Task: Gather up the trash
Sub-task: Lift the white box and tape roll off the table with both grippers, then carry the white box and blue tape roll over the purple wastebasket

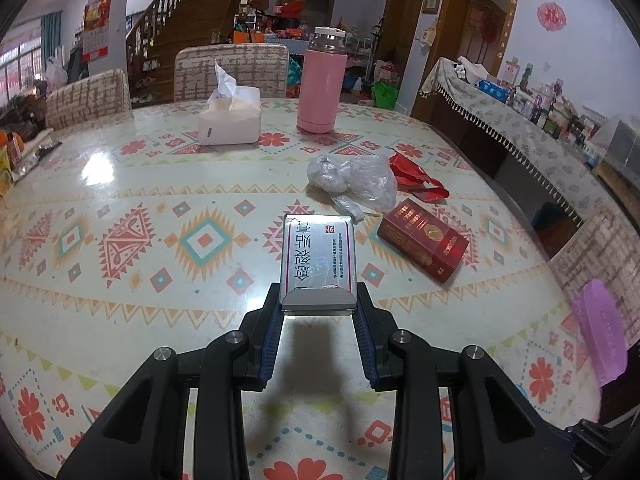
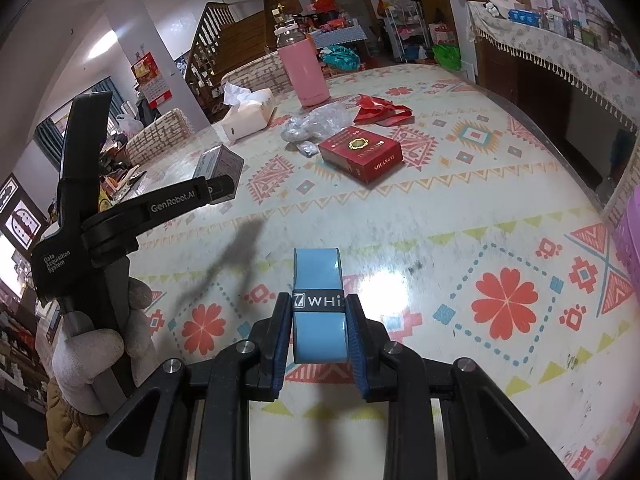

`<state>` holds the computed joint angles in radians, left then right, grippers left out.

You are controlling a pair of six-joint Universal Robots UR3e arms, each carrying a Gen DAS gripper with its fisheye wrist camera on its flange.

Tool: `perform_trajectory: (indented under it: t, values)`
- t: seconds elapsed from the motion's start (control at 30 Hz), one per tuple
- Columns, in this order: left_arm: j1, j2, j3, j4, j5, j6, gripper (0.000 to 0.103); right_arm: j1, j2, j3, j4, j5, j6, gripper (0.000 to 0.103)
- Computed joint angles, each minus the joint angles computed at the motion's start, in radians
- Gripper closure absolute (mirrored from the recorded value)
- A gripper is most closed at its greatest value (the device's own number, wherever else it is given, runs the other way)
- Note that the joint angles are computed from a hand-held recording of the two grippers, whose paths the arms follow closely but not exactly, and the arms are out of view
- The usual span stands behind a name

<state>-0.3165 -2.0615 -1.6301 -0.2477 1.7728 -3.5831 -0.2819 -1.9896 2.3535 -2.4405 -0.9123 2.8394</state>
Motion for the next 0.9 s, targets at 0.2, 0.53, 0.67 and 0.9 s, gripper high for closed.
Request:
perform_trajectory:
  t: [0.2, 0.53, 0.67, 0.9]
  values:
    - [0.081, 0.046, -0.076, 0.037, -0.108, -0.044, 0.070, -0.029, -0.028, 0.012, 0.029, 0.021, -0.023, 0.074]
    - [0.051, 0.013, -0.028, -0.003, -0.086, -0.023, 0.070, -0.195, -0.223, 0.024, 0.270, 0.110, -0.156, 0.074]
    - [0.048, 0.022, -0.039, 0.010, -0.122, -0.017, 0.070, -0.411, -0.432, -0.005, 0.658, 0.195, -0.384, 0.074]
    - [-0.043, 0.098, -0.088, -0.012, -0.077, -0.033, 0.070, -0.820, -0.563, -0.168, 1.420, 0.262, -0.942, 0.074]
